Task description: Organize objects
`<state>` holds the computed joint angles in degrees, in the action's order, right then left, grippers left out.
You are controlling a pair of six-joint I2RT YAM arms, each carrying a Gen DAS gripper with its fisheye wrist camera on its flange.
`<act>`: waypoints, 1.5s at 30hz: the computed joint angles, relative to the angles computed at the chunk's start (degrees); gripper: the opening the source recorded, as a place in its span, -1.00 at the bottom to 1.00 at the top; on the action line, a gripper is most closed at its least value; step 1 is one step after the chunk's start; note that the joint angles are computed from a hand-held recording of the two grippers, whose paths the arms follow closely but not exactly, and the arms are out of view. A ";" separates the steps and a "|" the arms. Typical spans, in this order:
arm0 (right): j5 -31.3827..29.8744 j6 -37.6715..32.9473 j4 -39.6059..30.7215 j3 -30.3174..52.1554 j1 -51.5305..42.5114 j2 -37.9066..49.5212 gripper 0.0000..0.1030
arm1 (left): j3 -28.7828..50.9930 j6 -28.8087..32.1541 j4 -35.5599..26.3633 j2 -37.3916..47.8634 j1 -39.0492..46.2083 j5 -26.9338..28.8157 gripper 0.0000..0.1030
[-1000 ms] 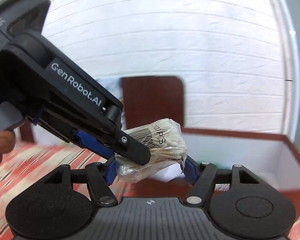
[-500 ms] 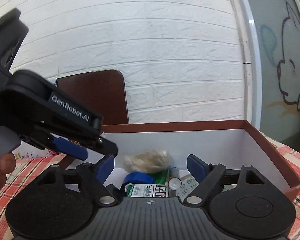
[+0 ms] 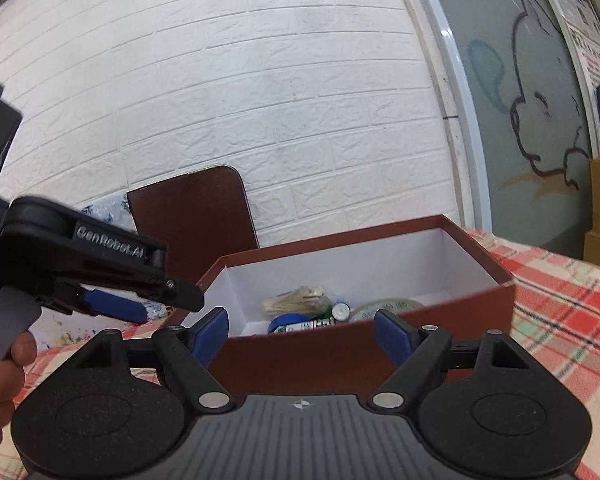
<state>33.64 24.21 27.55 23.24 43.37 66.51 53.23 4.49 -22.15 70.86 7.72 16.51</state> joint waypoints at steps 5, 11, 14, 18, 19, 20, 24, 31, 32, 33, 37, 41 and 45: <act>2.18 4.25 -9.06 -0.54 1.47 -7.69 0.58 | -5.15 1.36 -0.12 -6.54 0.25 -2.85 0.34; 7.47 6.34 -16.17 -0.48 6.70 -13.84 0.65 | -9.12 1.44 -1.89 -12.38 3.03 -3.81 0.47; 9.80 7.58 -18.89 -0.02 9.94 -16.06 0.68 | -10.88 2.31 -3.02 -16.26 4.40 -4.14 0.60; 12.79 10.38 -22.98 1.00 14.90 -18.70 0.72 | -12.89 3.48 -4.65 -22.12 6.35 -4.04 0.79; 13.20 10.86 -24.11 1.37 15.76 -19.27 0.74 | -13.26 3.51 -5.32 -23.76 6.68 -4.04 0.85; 14.09 11.57 -25.46 1.82 16.93 -19.82 0.77 | -13.64 3.70 -5.87 -25.31 7.16 -3.90 0.91; 20.78 15.26 -30.97 2.86 23.14 -21.90 0.91 | -14.77 4.94 -8.90 -31.05 7.90 -4.83 1.00; 34.05 22.94 -41.44 4.42 36.27 -23.86 0.95 | -15.66 5.62 -14.55 -37.90 4.01 -11.78 1.00; 35.47 24.14 -43.19 4.71 37.74 -24.18 0.95 | -16.20 5.42 -14.84 -39.31 3.47 -12.65 1.00; 37.18 26.14 -45.65 5.41 39.36 -23.92 0.95 | -16.50 5.05 -15.43 -40.45 3.38 -12.83 1.00; 41.82 34.36 -55.29 7.10 44.27 -23.60 0.96 | -17.50 2.41 -17.29 -44.97 1.53 -15.47 1.00; 42.52 31.80 -54.10 6.52 44.62 -25.30 0.96 | -16.66 1.67 -19.11 -46.96 -4.26 -21.27 1.00; 39.45 20.12 -42.04 4.72 40.81 -27.54 0.97 | -15.40 1.88 -18.63 -46.56 -12.21 -31.22 1.00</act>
